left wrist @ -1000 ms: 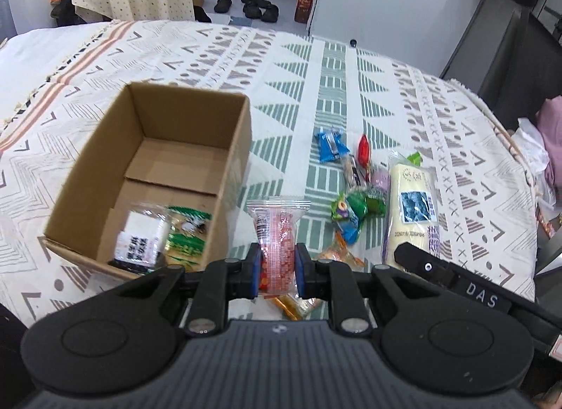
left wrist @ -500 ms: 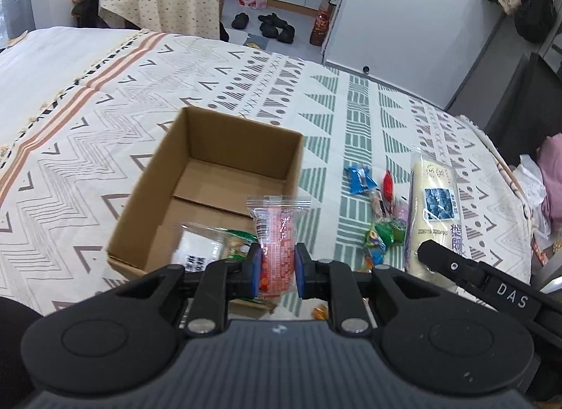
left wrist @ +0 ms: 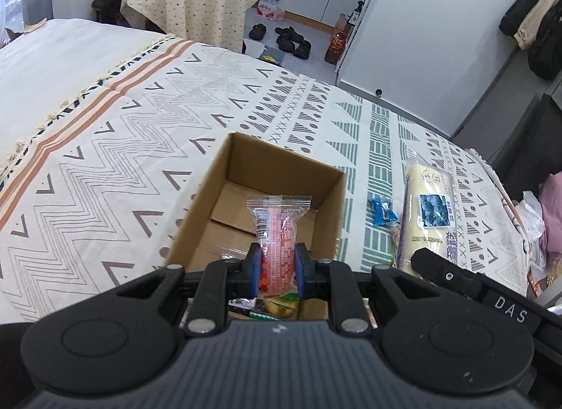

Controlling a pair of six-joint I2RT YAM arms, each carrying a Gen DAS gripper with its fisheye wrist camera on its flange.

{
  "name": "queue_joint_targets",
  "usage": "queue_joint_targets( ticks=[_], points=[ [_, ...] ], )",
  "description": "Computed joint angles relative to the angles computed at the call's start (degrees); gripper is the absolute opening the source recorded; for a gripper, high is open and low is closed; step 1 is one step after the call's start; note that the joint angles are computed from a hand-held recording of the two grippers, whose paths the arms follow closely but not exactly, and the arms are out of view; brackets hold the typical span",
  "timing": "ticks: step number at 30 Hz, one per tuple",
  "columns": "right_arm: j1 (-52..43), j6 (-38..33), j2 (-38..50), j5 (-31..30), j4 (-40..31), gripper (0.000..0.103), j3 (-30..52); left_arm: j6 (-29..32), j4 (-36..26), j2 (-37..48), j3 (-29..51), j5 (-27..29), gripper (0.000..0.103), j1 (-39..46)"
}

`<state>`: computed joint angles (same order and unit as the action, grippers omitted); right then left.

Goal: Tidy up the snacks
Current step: 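Lower the sausage into the box with left tool while right drops cake in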

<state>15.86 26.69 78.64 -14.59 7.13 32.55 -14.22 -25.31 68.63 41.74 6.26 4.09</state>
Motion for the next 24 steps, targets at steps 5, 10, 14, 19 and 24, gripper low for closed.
queue_joint_targets(
  ticks=[5,10,14,19,24],
  points=[
    [3.5,1.9,2.8,1.5,-0.1,0.025,2.8,2.2,0.6,1.9,0.8,3.1,0.018,4.2],
    [6.3,3.3,6.0,1.9,0.0,0.025,5.7,3.4,1.6,5.5,1.9,5.6,0.019,7.3],
    [8.3,3.9,8.9,2.9,0.5,0.025,7.5,4.4,2.2,8.1,2.3,6.8,0.019,8.9],
    [9.8,4.5,12.3,3.6,0.7,0.025,9.2,5.5,3.2,9.5,2.0,7.0,0.019,9.9],
    [10.7,5.5,15.5,3.9,1.1,0.025,10.9,6.5,2.4,10.9,2.7,6.5,0.023,11.1]
  ],
)
